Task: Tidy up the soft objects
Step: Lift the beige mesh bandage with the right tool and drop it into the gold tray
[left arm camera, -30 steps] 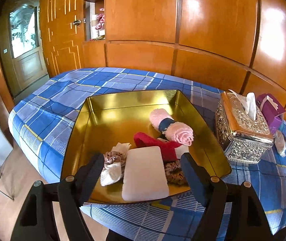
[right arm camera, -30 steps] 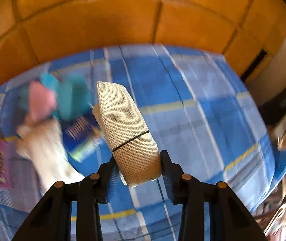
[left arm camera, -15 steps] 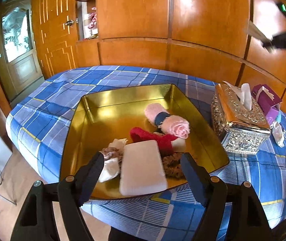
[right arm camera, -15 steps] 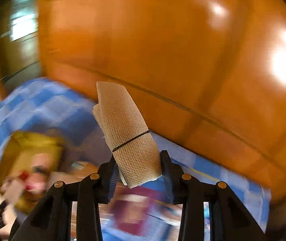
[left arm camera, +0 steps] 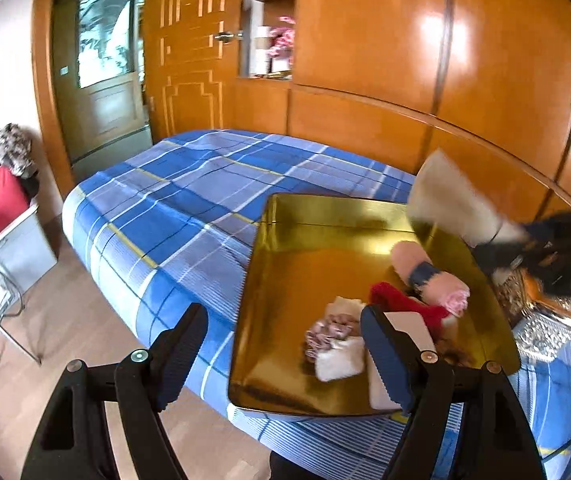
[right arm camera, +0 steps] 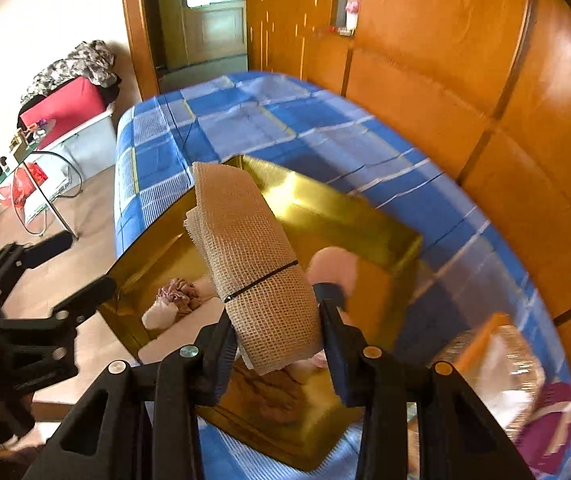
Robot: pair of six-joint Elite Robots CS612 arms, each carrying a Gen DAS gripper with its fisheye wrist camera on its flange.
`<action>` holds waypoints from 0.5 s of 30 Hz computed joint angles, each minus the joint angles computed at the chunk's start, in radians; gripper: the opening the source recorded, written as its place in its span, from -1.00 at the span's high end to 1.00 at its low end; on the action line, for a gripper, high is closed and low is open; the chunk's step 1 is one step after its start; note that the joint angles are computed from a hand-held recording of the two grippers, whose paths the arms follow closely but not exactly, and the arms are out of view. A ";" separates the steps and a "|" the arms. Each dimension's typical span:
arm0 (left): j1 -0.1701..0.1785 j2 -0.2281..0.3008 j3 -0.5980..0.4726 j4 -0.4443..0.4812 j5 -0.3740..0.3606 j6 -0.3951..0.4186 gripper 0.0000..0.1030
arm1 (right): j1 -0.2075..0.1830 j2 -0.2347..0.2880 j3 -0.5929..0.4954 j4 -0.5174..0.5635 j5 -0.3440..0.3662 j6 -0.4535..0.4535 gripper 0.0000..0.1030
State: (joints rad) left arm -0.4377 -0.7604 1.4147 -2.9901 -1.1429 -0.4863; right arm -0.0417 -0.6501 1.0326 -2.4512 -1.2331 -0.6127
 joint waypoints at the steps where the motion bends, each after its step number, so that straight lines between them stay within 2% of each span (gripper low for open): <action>1: 0.001 0.000 0.002 -0.001 0.003 -0.006 -0.54 | 0.007 0.012 -0.010 -0.004 -0.008 0.007 0.25; 10: -0.001 0.006 0.000 -0.014 0.011 0.000 -0.56 | 0.040 0.057 -0.015 -0.090 -0.085 -0.045 0.24; 15: -0.006 0.007 -0.001 -0.017 0.020 0.017 -0.57 | 0.050 0.087 -0.047 -0.098 -0.162 0.021 0.22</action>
